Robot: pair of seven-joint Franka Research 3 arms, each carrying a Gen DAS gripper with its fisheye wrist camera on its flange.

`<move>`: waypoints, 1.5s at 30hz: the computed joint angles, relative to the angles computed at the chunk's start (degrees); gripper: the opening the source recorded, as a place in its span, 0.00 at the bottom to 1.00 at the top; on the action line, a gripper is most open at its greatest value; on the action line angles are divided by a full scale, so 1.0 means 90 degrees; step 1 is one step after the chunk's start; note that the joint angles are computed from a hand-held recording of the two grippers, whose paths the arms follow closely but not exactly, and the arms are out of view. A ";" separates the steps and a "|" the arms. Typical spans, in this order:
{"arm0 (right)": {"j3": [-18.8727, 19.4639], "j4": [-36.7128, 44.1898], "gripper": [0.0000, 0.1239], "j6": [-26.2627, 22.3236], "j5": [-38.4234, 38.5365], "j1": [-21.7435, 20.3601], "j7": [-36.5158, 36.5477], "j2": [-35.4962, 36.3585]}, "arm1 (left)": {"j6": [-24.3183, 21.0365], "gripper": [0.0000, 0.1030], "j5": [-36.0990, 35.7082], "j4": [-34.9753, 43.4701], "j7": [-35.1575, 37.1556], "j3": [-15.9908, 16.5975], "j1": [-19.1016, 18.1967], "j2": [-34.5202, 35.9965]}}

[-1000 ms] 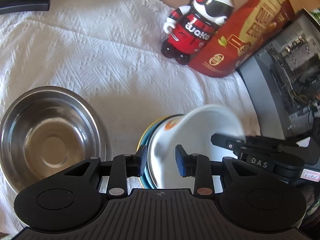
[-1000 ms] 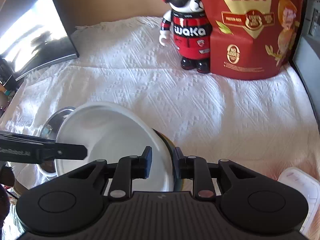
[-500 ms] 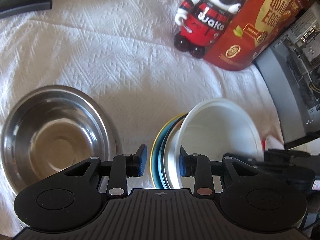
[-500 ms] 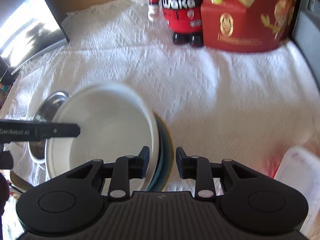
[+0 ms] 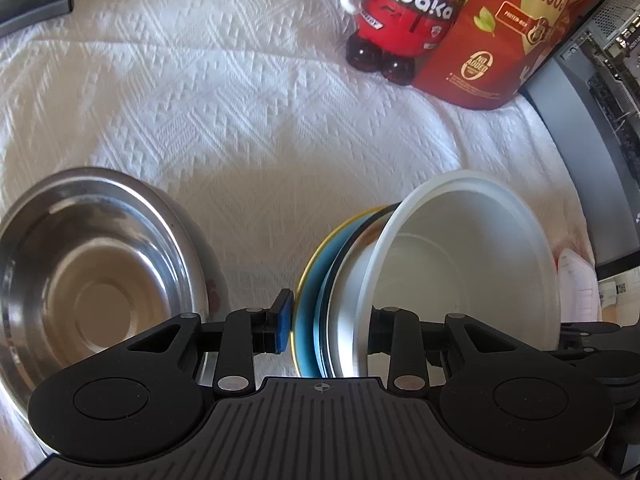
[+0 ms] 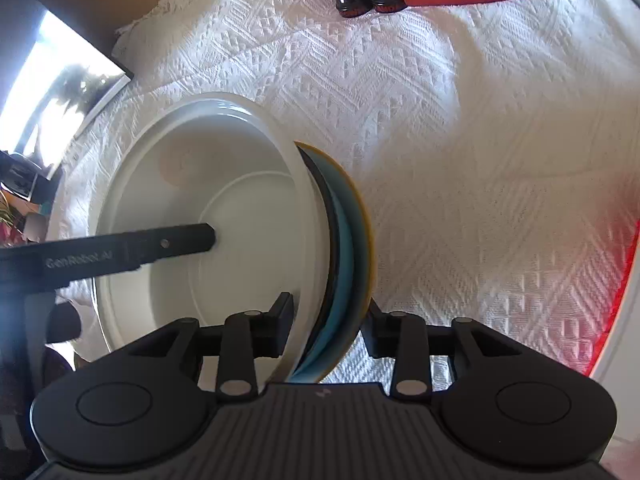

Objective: Organize plates and bowls

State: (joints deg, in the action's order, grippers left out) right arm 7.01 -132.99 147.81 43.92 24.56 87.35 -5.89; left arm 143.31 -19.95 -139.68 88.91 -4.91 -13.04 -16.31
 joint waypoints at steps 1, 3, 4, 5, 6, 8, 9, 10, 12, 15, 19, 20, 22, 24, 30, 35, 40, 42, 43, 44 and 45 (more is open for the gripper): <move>-0.0014 0.0004 0.30 -0.0001 0.0100 0.0010 -0.0080 0.0017 | 0.0022 0.35 -0.0076 -0.0027 0.0023 0.0018 -0.0019 0.0000; -0.0030 0.0005 0.31 -0.0004 0.0226 0.0019 -0.0259 0.0033 | 0.0128 0.35 -0.0175 -0.0115 0.0012 0.0026 -0.0033 -0.0047; -0.0037 0.0037 0.32 -0.0045 0.0238 0.0013 -0.0320 0.0054 | 0.0177 0.35 -0.0200 -0.0147 -0.0010 0.0025 -0.0037 -0.0067; -0.0036 0.0062 0.32 -0.0085 0.0226 0.0006 -0.0360 0.0070 | 0.0216 0.35 -0.0219 -0.0171 -0.0019 0.0030 -0.0044 -0.0078; -0.0035 0.0099 0.33 -0.0126 0.0184 -0.0005 -0.0379 0.0093 | 0.0256 0.35 -0.0244 -0.0194 -0.0014 0.0040 -0.0056 -0.0087; -0.0028 0.0139 0.34 -0.0188 0.0115 -0.0023 -0.0404 0.0111 | 0.0296 0.36 -0.0322 -0.0232 -0.0015 0.0068 -0.0085 -0.0103; -0.0025 0.0158 0.34 -0.0201 0.0108 -0.0029 -0.0423 0.0127 | 0.0291 0.36 -0.0380 -0.0233 -0.0020 0.0089 -0.0098 -0.0097; -0.0022 0.0162 0.35 -0.0199 0.0124 -0.0030 -0.0457 0.0138 | 0.0302 0.37 -0.0425 -0.0247 -0.0053 0.0092 -0.0103 -0.0105; -0.0014 0.0155 0.35 -0.0203 0.0130 -0.0032 -0.0526 0.0131 | 0.0316 0.38 -0.0489 -0.0282 -0.0155 0.0089 -0.0102 -0.0118; -0.0010 0.0182 0.35 -0.0241 0.0075 -0.0043 -0.0552 0.0142 | 0.0252 0.39 -0.0338 -0.0304 -0.0271 0.0031 -0.0089 -0.0169; -0.0018 0.0255 0.35 -0.0298 0.0012 -0.0071 -0.0595 0.0187 | -0.0125 0.40 -0.0577 -0.0365 -0.0285 0.0178 -0.0143 -0.0318; -0.0008 0.0278 0.35 -0.0293 -0.0060 -0.0076 -0.0568 0.0202 | -0.0214 0.40 -0.0712 -0.0410 -0.0247 0.0233 -0.0159 -0.0379; -0.0003 0.0331 0.36 -0.0314 -0.0151 -0.0086 -0.0553 0.0227 | -0.0449 0.40 -0.1008 -0.0494 -0.0235 0.0338 -0.0173 -0.0512; -0.0018 0.0378 0.36 -0.0393 -0.0164 -0.0104 -0.0602 0.0239 | -0.0654 0.40 -0.1278 -0.0580 -0.0214 0.0409 -0.0180 -0.0637; -0.0007 0.0410 0.38 -0.0373 -0.0244 -0.0132 -0.0731 0.0270 | -0.0454 0.42 -0.1493 -0.0831 -0.0133 0.0326 -0.0204 -0.0857; 0.0080 0.0333 0.40 -0.0038 -0.0704 -0.0082 -0.0579 0.0229 | -0.0306 0.47 -0.1615 -0.0891 0.0127 0.0408 -0.0317 -0.0857; 0.0380 -0.0089 0.44 0.0939 -0.3124 -0.0122 0.0488 -0.0046 | -0.0276 0.49 -0.1364 -0.0854 0.0156 0.0257 -0.0317 -0.0793; 0.0478 -0.0218 0.44 0.1148 -0.4035 -0.0182 0.0898 -0.0135 | -0.0151 0.49 -0.1332 -0.0924 0.0084 0.0222 -0.0335 -0.0833; 0.0487 -0.0269 0.44 0.1199 -0.4286 -0.0193 0.0996 -0.0176 | -0.0081 0.49 -0.1378 -0.0969 0.0078 0.0244 -0.0363 -0.0856; 0.0504 -0.0312 0.44 0.1257 -0.4491 -0.0205 0.1127 -0.0200 | -0.0003 0.49 -0.1468 -0.1019 0.0073 0.0283 -0.0399 -0.0877; 0.0506 -0.0358 0.44 0.1339 -0.4603 -0.0210 0.1252 -0.0216 | 0.0067 0.49 -0.1591 -0.1071 0.0065 0.0333 -0.0438 -0.0899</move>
